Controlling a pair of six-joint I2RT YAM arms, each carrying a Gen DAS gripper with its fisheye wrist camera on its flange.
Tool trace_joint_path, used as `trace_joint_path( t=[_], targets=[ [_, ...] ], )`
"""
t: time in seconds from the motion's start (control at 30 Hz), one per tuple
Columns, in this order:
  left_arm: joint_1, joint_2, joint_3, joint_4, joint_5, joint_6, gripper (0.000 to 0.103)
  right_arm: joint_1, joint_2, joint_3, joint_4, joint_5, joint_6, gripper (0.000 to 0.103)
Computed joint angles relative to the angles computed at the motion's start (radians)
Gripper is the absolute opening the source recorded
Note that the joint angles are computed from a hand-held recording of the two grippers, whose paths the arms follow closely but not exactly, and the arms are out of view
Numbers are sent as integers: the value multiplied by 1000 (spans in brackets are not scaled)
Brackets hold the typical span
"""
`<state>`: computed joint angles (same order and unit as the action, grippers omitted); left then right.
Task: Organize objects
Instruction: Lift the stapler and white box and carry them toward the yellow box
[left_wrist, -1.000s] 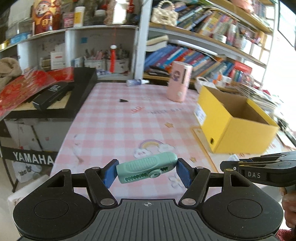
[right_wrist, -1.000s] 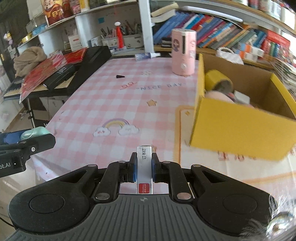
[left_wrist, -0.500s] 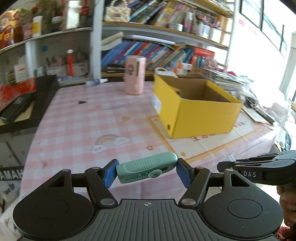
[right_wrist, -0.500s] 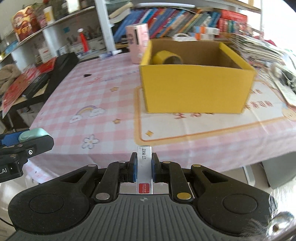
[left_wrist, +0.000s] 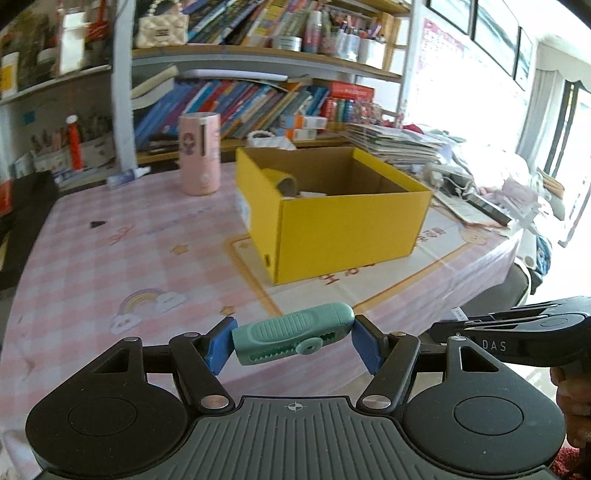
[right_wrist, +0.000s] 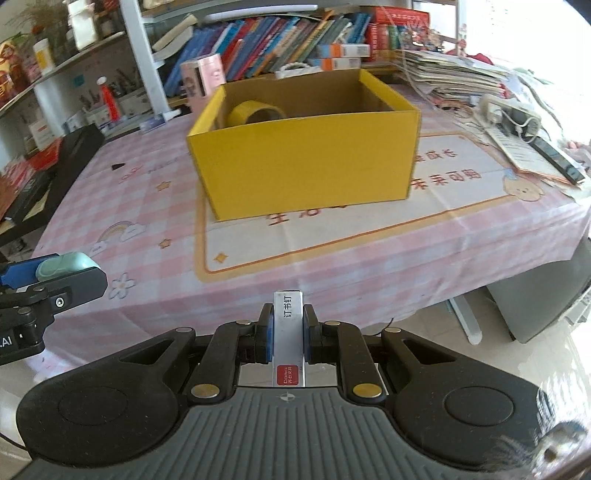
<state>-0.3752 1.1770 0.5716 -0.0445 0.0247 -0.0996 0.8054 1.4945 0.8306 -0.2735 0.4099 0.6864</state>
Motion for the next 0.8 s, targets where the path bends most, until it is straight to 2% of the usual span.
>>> trace_joint_path(
  t=[0.43,0.8],
  targets=[
    [-85,211,161,90,-48,-8,67,-183,-23,1,22,-75,-132,14],
    [-100,376,322,146,-90,0,67,-340,54,96,78,-178,-303,14]
  ],
)
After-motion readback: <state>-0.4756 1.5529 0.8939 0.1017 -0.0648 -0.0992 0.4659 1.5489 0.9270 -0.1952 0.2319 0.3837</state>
